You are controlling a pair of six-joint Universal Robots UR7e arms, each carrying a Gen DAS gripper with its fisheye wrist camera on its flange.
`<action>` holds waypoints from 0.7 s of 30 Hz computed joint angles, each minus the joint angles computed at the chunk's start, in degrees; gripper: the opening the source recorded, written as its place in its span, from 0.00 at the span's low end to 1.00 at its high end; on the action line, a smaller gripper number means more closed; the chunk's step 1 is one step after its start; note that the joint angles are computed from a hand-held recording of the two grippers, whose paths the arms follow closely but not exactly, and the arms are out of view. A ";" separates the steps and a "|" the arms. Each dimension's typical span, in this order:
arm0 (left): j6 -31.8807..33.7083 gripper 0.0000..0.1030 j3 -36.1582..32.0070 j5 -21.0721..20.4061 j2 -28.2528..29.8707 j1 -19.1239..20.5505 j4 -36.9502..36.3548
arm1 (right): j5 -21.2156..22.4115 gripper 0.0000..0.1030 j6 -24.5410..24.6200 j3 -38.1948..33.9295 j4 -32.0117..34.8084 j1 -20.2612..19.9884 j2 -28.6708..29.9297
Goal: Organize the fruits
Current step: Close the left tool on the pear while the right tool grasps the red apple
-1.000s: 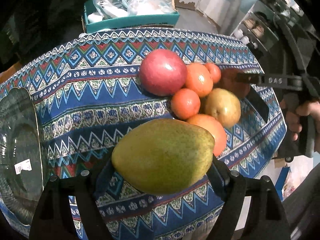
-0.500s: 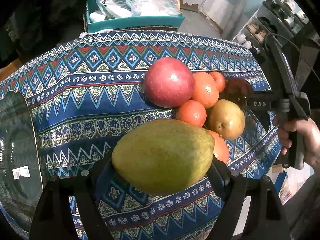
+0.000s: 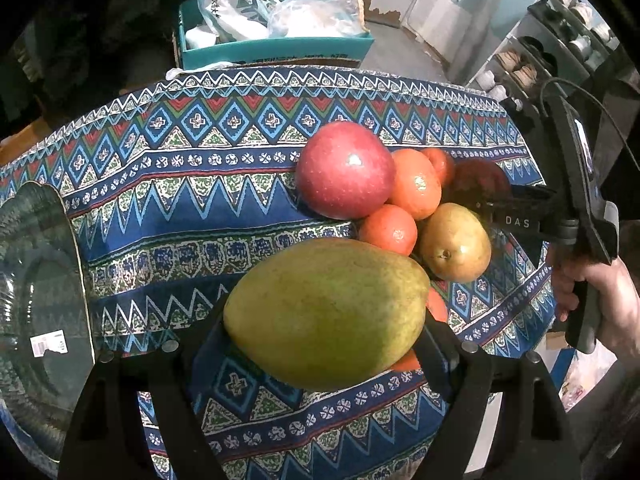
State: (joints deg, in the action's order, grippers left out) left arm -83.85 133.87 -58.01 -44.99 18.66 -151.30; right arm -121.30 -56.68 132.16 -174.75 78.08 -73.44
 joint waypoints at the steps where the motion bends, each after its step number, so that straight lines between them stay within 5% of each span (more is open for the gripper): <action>1: -0.12 0.82 -0.01 0.03 -0.09 -0.09 0.16 | 0.44 0.64 -0.09 0.39 -0.10 -0.10 -0.53; 21: -6.47 0.82 0.08 4.58 -6.71 -5.14 10.28 | 9.13 0.64 2.79 4.20 7.10 3.05 -14.42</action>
